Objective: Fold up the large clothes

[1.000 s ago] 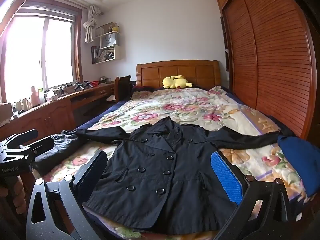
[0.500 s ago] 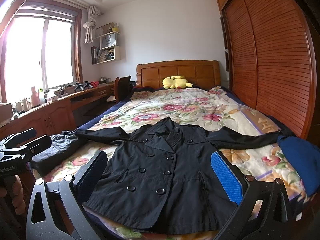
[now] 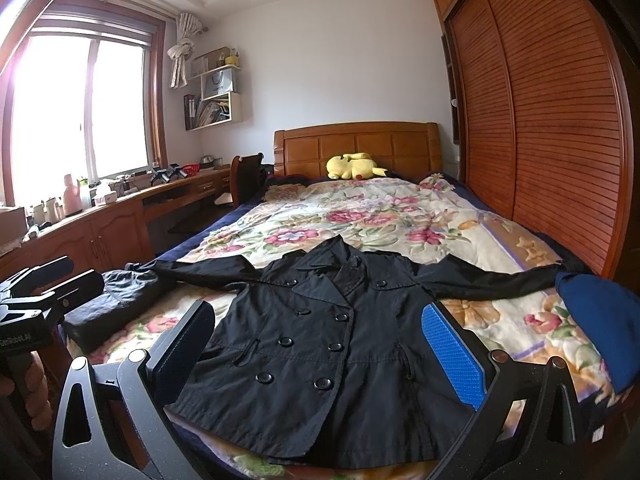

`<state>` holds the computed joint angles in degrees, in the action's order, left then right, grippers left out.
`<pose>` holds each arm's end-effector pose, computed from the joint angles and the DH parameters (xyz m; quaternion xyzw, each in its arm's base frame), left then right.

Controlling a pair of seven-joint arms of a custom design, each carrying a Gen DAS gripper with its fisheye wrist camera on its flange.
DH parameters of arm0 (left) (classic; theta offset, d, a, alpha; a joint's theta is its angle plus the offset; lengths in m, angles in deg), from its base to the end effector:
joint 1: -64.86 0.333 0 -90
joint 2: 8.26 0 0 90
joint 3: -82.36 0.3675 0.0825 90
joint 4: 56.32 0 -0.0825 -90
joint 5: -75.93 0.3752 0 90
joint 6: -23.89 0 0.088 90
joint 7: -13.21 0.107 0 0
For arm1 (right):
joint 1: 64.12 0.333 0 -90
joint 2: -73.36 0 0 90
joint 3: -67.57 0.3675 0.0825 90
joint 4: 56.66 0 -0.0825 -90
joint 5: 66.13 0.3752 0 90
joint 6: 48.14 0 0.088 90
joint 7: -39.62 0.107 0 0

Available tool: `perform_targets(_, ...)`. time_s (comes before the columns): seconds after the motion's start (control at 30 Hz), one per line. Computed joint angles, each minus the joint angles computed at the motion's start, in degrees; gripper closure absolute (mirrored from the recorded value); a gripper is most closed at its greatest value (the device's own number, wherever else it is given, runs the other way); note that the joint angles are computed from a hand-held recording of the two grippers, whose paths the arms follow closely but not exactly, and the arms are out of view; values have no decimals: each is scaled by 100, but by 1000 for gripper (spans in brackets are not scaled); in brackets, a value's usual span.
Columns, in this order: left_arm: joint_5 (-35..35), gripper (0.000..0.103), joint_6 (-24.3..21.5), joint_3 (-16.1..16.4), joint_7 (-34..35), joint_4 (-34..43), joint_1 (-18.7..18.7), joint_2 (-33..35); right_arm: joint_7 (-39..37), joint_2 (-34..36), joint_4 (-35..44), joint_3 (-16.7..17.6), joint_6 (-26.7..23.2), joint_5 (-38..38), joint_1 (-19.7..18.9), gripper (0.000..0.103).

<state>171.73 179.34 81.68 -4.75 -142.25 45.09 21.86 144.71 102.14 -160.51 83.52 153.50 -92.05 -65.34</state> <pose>0.6890 -0.2927 0.4570 -0.6215 0.5439 -0.3843 0.4126 0.6769 0.1898 0.4742 -0.6849 0.4516 -0.2937 0.4907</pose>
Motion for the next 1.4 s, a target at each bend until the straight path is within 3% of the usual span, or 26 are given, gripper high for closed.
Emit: perform_targets(1.4,105,0,-63,1,-124,40,-18,23,117,22,21,132,-10,-194,-125,0)
